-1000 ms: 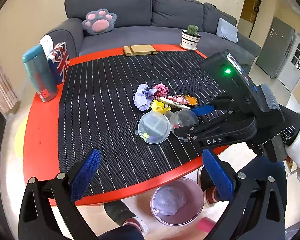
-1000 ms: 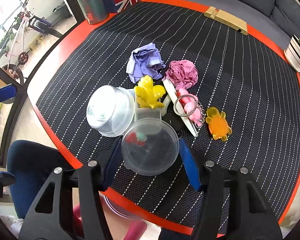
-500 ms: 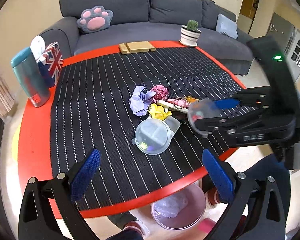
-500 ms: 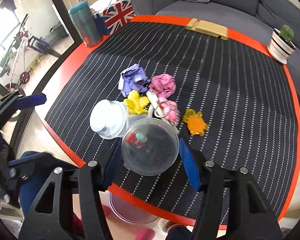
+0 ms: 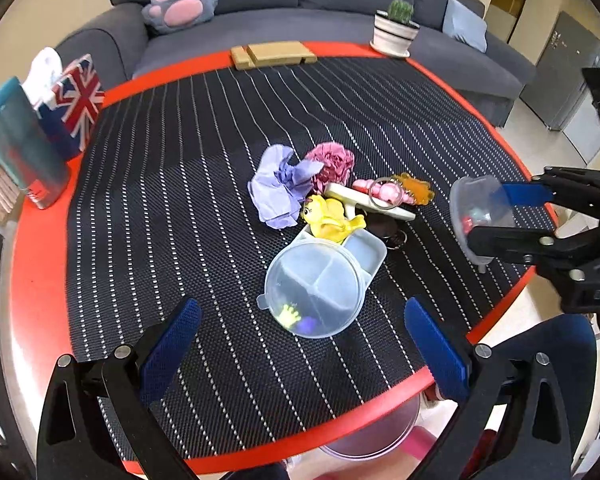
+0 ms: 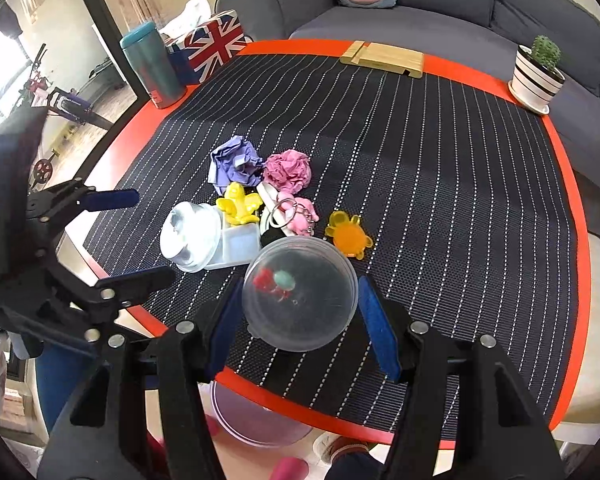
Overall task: Collect trash
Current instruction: 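Grasp the clear dome container with the right tool while the left tool grasps the other clear container, then carry both clear containers over the pink bin and open both tools to drop them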
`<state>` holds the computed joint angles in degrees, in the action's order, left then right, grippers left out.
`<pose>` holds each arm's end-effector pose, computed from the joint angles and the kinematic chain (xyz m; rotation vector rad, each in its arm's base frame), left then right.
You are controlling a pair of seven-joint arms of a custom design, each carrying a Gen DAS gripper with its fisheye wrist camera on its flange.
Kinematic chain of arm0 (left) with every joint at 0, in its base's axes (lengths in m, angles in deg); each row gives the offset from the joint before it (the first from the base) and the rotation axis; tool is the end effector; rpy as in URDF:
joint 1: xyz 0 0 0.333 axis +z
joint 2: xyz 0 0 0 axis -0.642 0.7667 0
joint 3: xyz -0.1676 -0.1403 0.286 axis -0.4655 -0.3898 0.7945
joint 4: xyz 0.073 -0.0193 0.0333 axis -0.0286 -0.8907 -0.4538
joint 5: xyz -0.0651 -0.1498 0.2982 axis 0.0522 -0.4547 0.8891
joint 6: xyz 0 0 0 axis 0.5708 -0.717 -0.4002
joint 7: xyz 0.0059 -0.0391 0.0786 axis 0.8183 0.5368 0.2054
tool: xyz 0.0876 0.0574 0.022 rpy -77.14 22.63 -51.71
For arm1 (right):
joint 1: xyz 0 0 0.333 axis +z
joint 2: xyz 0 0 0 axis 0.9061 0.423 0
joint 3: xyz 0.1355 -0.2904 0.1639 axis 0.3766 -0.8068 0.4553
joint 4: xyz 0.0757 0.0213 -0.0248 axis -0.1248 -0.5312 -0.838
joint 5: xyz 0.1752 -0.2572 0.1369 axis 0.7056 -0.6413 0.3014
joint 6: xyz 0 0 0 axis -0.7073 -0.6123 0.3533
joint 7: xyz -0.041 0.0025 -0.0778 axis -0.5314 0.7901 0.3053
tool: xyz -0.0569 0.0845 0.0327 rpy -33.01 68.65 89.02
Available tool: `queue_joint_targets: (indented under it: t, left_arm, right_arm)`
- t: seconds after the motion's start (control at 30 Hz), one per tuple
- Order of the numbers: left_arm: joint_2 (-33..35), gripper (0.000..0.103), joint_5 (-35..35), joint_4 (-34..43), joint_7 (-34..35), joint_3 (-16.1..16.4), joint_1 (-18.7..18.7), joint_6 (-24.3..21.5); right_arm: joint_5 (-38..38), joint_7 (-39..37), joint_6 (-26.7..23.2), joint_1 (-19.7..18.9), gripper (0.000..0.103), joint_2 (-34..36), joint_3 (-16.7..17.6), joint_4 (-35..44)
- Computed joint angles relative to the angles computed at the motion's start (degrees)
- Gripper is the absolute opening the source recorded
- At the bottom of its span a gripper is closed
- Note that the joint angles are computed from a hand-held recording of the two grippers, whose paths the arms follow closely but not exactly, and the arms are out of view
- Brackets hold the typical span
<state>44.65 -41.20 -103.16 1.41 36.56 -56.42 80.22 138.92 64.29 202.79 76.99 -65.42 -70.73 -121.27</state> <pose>0.4673 -0.2415 0.4222 -1.5648 2.4024 -0.6586 0.4394 0.0415 0.4089 -2.1292 1.5019 -0.2454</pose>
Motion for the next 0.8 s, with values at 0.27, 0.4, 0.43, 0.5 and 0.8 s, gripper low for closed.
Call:
queue_joint_targets:
  t: [0.27,0.4,0.43,0.5,0.8]
  left_arm:
    - [2.1,0.092,-0.9,1.9,0.6,-0.3,0.4,-2.1]
    - [2.6,0.074,-3.6,2.3,2.9,-1.2,1.0,-2.5]
    - [2.7,0.065,-4.1,2.4,3.4,-1.2,1.1,-2.9]
    - [2.9,0.058,-4.4,2.6,3.6,-1.0,1.0,-2.9]
    - [-0.4,0.058,-6.3,-0.5,5.7,-1.6,0.7,0.6]
  right_arm:
    - [1.2,-1.4,-0.3,-0.3,0.058,0.3,-0.1,0.1]
    - [2.4,-2.6,-0.4,-0.4,0.058,0.4,0.0,0.3]
    - [2.5,-2.7,-0.4,-0.5,0.058,0.3,0.0,0.3]
    - [3.0,-3.1,-0.4,-0.4,0.058,0.2,0.1,0.3]
    - [5.7,-5.0,0.7,0.5,0.058,-1.4,0.1,-1.0]
